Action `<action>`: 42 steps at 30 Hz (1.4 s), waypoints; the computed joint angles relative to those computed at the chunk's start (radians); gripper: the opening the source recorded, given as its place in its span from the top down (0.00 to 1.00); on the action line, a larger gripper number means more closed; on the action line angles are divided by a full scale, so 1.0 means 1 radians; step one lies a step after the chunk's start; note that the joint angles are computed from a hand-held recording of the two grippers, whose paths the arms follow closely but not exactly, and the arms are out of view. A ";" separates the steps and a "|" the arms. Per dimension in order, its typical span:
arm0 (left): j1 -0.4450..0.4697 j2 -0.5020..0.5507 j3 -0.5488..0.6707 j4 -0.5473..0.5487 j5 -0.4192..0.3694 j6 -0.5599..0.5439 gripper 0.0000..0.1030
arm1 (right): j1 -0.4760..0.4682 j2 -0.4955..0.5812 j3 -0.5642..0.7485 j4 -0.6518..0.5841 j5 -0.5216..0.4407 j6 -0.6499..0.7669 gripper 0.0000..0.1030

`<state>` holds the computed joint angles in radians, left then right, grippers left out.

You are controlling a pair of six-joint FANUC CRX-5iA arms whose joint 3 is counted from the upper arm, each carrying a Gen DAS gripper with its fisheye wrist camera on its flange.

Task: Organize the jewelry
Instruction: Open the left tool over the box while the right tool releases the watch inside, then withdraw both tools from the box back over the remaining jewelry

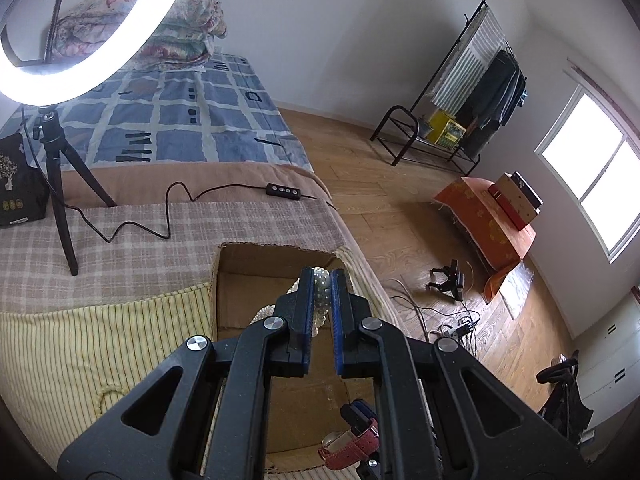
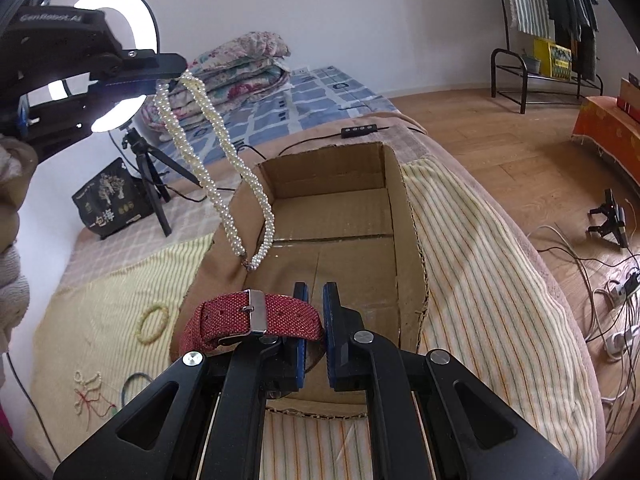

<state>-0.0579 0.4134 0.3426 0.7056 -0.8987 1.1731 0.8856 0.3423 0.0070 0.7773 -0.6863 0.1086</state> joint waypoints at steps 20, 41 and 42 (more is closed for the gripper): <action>0.027 -0.058 -0.030 -0.122 0.022 0.069 0.48 | 0.052 0.018 0.086 0.015 -0.200 0.059 0.30; 0.241 -0.392 -0.347 -0.069 0.071 -0.135 0.48 | 0.150 -0.004 0.091 0.206 -0.241 0.037 0.30; 0.259 -0.409 -0.364 -0.064 0.072 -0.151 0.48 | 0.154 -0.006 0.085 0.223 -0.235 0.032 0.30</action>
